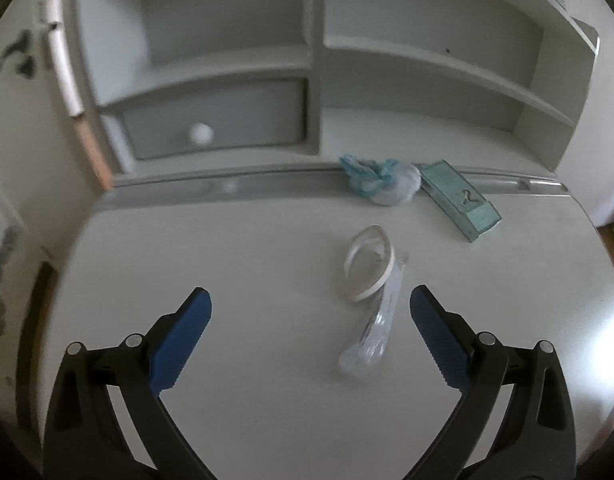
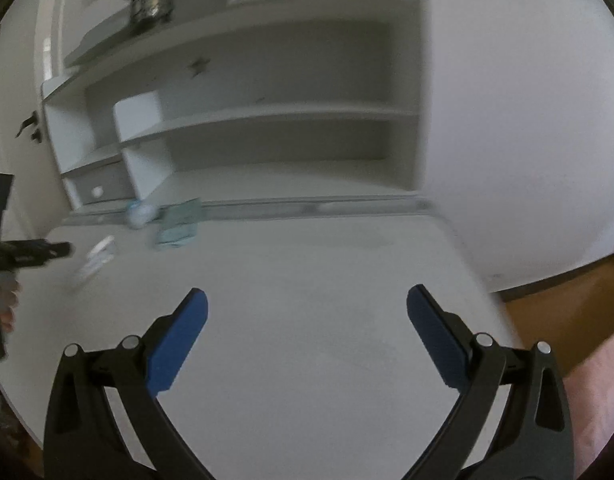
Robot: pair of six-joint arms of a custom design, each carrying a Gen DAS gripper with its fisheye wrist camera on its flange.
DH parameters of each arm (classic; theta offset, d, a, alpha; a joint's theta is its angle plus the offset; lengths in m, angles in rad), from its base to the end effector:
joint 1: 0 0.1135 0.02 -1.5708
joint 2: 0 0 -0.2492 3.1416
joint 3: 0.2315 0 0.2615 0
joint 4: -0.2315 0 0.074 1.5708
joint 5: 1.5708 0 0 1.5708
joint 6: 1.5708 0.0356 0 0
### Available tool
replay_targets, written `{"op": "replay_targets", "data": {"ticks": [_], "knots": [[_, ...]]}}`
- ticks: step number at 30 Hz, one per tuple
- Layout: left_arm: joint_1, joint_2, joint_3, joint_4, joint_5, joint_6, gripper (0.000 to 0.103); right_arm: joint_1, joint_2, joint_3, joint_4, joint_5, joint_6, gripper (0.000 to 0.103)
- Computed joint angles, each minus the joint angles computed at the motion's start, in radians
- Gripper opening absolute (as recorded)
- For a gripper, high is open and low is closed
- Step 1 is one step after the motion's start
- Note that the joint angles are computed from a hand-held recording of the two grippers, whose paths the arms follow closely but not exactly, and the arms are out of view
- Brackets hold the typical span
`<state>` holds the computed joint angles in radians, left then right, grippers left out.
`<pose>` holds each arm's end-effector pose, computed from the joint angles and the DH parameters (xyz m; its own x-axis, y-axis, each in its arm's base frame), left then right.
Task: Collect trash
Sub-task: 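Move both tools back up to the desk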
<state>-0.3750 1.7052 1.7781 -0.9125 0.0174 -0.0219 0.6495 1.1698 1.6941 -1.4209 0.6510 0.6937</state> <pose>0.3497 -0.1383 0.3573 -0.7007 0.2523 -0.6673 0.3618 0.9319 -0.0276 0.1539 0.0898 0.4424 -0.5933 0.1881 -0.7827 0.2595 0.9651 0.0352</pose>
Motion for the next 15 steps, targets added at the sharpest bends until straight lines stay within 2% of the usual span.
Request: {"op": "replay_targets", "data": {"ticks": [1, 5, 7, 10, 15], "knots": [[-0.017, 0.022, 0.024, -0.008, 0.006, -0.011, 0.096, -0.039, 0.055, 0.021, 0.039, -0.057, -0.039, 0.096], [-0.027, 0.16, 0.166, -0.044, 0.077, -0.009, 0.096, -0.084, 0.269, 0.128, 0.109, -0.172, -0.124, 0.096], [-0.029, 0.201, 0.209, -0.054, 0.089, -0.006, 0.09, -0.094, 0.402, 0.23, 0.117, -0.222, -0.162, 0.096], [-0.028, 0.244, 0.248, -0.057, 0.1, -0.011, 0.067, -0.088, 0.538, 0.359, 0.109, -0.21, -0.215, 0.096], [-0.023, 0.223, 0.195, -0.008, 0.115, 0.002, 0.067, -0.118, 0.709, 0.527, 0.079, -0.243, -0.248, 0.096]]}}
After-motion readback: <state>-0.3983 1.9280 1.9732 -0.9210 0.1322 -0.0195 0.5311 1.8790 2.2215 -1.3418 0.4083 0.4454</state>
